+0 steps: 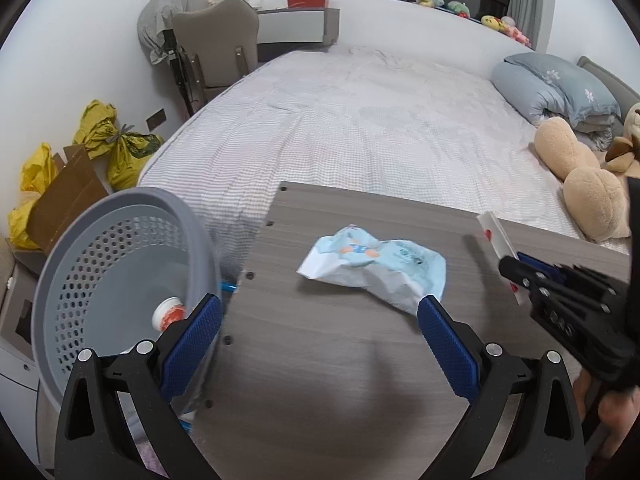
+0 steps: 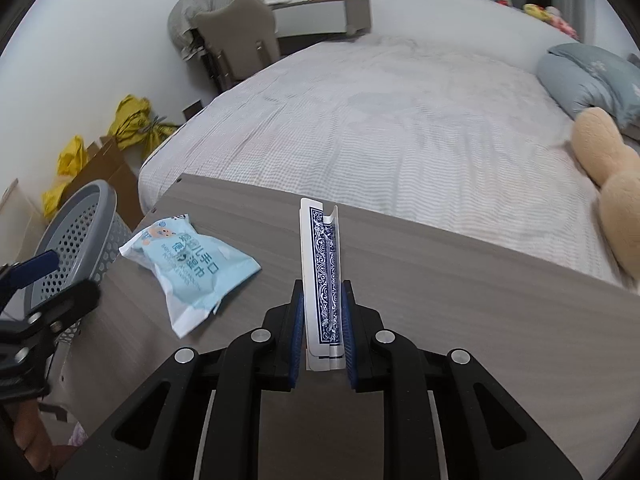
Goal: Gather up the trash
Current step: 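Close the right tool on the blue-patterned card box and lift it, then grasp the blue baby-wipes pack with the left tool while right holds the card box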
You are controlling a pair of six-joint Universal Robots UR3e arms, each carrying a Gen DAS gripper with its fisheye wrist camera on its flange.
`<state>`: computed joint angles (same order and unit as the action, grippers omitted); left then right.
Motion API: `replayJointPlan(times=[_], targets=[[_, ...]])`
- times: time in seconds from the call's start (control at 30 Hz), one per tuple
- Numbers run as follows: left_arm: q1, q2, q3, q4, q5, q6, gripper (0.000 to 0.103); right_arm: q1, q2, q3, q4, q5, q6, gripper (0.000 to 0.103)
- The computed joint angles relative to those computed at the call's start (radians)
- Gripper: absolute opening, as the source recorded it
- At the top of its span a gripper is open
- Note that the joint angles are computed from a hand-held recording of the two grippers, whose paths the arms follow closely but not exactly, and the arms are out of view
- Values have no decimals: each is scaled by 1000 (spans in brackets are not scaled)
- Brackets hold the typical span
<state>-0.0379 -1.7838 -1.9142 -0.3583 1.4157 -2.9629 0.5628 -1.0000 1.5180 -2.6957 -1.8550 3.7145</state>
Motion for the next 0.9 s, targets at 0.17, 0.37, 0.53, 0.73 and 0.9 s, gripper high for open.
replayJointPlan(times=[0.17, 0.37, 0.53, 0.73, 0.9], targets=[[-63, -88, 79, -4, 24, -48, 96, 73, -68, 106, -43, -91, 108, 17], [-96, -187, 201, -85, 38, -146, 96, 108, -114, 211, -106, -117, 201, 17], [-129, -229, 228, -91, 95, -156, 96, 108, -144, 289, -159, -95, 234, 17], [-124, -213, 188, -73, 143, -134, 96, 114, -159, 314, -191, -93, 243, 17], [-88, -170, 132, -70, 151, -106, 96, 131, -159, 302, -193, -110, 243, 17]])
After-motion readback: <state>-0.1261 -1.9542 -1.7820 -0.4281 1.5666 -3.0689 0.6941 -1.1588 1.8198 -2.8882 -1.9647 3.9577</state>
